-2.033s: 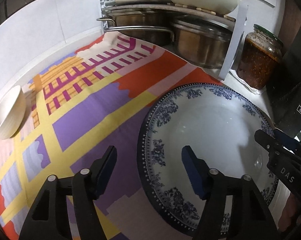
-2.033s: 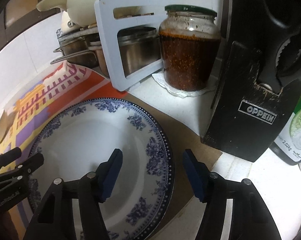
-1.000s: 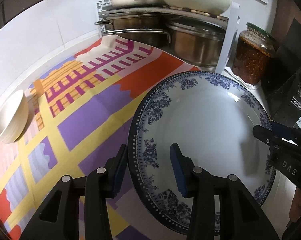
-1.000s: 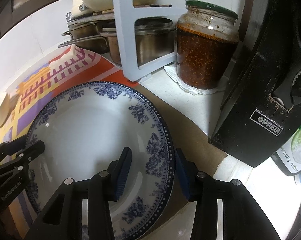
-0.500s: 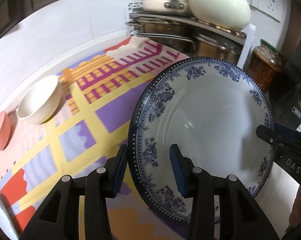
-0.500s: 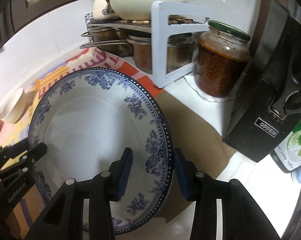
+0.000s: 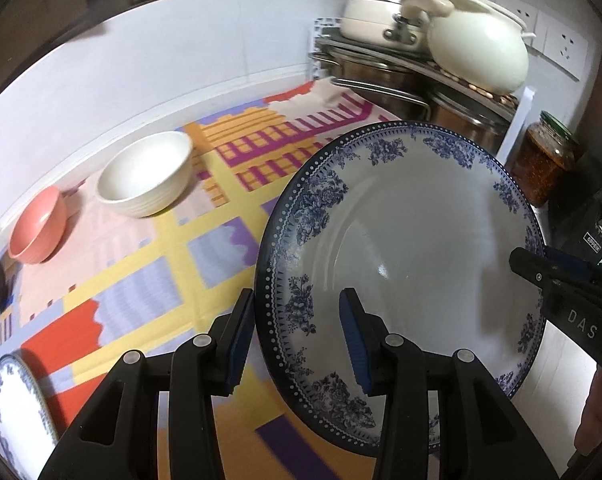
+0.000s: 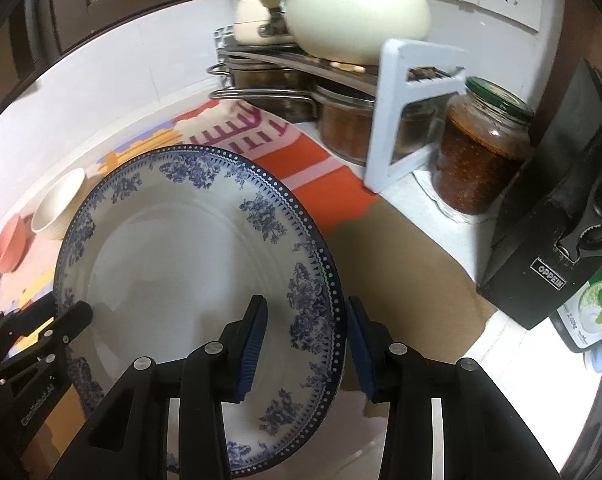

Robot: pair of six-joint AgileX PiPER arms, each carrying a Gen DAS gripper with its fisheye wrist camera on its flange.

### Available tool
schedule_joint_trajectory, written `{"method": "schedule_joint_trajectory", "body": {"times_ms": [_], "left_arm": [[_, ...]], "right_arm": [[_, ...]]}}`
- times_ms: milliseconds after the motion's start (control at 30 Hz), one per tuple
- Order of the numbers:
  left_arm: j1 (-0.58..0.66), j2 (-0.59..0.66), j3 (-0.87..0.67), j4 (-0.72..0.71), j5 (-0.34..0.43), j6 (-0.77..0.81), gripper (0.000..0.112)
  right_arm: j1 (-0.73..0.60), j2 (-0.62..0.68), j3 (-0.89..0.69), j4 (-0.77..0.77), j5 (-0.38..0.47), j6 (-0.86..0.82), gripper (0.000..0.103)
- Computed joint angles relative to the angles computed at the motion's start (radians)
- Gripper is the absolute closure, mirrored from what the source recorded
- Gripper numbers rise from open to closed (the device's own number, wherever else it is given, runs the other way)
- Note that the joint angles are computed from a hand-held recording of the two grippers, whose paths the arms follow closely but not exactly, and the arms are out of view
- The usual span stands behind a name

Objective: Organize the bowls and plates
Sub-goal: 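Lift the blue-floral plate with both grippers and carry it toward the sink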

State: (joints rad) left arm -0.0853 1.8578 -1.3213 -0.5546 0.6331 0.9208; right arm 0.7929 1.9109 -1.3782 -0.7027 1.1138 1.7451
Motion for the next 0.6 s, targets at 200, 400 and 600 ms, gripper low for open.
{"method": "schedule_joint_trajectory", "body": {"times_ms": [200, 400, 600], "left_arm": [[0.073, -0.018, 0.009, -0.013, 0.021, 0.024, 0.07], [0.154, -0.027, 0.013, -0.023, 0.038, 0.06, 0.07], [0.248, -0.024, 0.006, -0.035, 0.061, 0.102, 0.07]], "right_arm": [[0.031, 0.052, -0.11, 0.016, 0.037, -0.053, 0.062], [0.056, 0.118, -0.237, 0.032, 0.075, -0.114, 0.062], [0.081, 0.2, -0.378, 0.055, 0.105, -0.174, 0.062]]}}
